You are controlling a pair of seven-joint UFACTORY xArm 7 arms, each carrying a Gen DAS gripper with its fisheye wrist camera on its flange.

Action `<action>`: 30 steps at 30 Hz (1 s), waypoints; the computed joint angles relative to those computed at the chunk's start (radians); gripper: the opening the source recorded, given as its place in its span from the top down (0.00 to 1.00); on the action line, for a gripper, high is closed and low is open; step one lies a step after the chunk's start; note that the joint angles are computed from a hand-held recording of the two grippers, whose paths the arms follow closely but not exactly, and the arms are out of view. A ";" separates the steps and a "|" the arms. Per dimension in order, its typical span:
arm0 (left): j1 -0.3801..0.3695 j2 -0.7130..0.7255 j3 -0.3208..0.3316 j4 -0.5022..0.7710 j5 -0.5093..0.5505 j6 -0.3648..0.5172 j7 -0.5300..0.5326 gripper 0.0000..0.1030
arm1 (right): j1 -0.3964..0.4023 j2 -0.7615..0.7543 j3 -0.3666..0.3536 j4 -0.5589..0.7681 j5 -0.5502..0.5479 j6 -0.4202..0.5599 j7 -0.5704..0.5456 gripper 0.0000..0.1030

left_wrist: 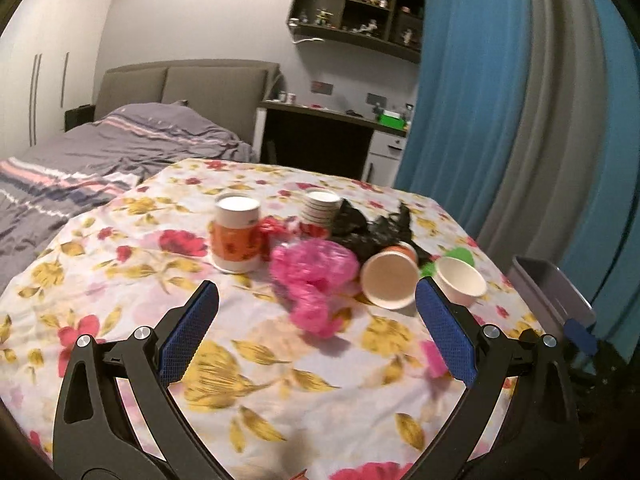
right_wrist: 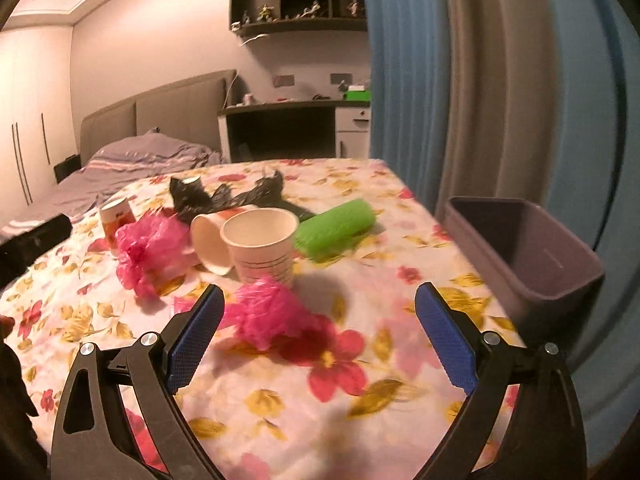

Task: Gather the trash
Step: 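Move both grippers back toward the pink plastic bags on the bed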

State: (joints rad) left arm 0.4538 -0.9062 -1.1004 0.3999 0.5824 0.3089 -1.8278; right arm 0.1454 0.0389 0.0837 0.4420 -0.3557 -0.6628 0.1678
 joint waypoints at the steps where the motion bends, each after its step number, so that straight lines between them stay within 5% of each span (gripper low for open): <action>1: -0.013 -0.008 0.010 -0.012 -0.003 0.007 -0.002 0.06 | 0.009 0.010 0.007 0.011 0.013 0.011 -0.006 0.10; 13: -0.016 -0.021 0.054 -0.071 0.036 -0.039 -0.021 0.06 | 0.067 0.078 0.039 0.117 0.137 0.150 -0.082 0.18; 23: 0.093 -0.009 0.022 -0.082 -0.028 -0.188 0.035 0.06 | -0.017 0.116 0.088 0.188 -0.035 0.282 0.043 0.35; 30: 0.145 0.022 -0.014 -0.061 -0.079 -0.201 0.102 0.06 | -0.261 0.160 0.263 0.263 -0.391 0.349 0.317 0.64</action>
